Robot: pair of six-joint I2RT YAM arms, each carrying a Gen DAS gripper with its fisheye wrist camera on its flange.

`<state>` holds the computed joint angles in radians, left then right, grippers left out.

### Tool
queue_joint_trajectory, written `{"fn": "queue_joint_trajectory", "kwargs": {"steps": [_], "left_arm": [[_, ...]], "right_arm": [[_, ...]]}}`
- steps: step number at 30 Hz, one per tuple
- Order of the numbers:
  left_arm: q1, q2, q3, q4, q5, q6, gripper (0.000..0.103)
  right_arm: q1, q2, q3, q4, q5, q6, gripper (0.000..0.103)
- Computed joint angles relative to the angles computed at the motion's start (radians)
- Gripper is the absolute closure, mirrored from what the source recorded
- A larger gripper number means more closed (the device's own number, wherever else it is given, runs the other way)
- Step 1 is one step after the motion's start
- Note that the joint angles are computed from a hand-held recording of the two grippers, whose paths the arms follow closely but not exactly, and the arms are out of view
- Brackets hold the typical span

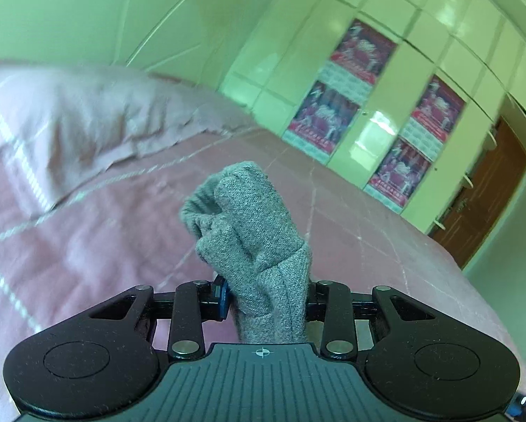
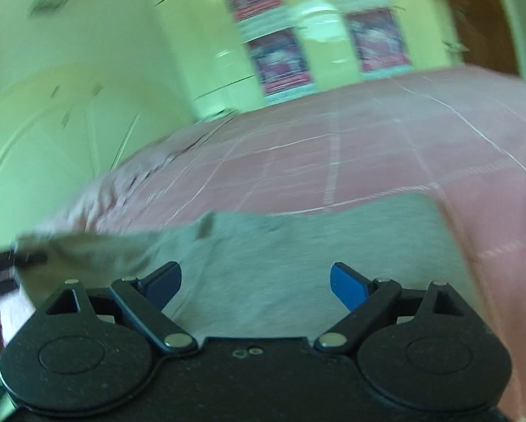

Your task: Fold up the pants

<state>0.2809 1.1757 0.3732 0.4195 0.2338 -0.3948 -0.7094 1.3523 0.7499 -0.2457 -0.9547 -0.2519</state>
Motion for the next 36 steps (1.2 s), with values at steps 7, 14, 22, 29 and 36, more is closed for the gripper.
{"fn": "queue_joint_trajectory", "kwargs": {"steps": [7,14,22,29,36], "left_arm": [[-0.575,0.002,0.218,-0.120,-0.433,0.126,0.068],[-1.025,0.435,0.578,-0.180,-0.468,0.124,0.001],[-1.067,0.189,0.291,-0.198,-0.572,-0.026,0.000],[-0.929,-0.202,0.046,-0.505,-0.527,0.053,0.000],[-0.808,-0.157,0.001,-0.455,-0.450,0.001,0.000]], "right_arm": [[-0.241,0.221,0.172,-0.012,-0.111,0.117,0.017],[-0.410,0.403,0.302,-0.011,-0.174,0.225,0.016],[-0.355,0.580,0.526,-0.533,-0.335,-0.118,0.016],[-0.183,0.621,0.556,-0.693,-0.261,-0.190,0.020],[-0.069,0.536,0.470,-0.445,-0.145,0.014,0.020]]}}
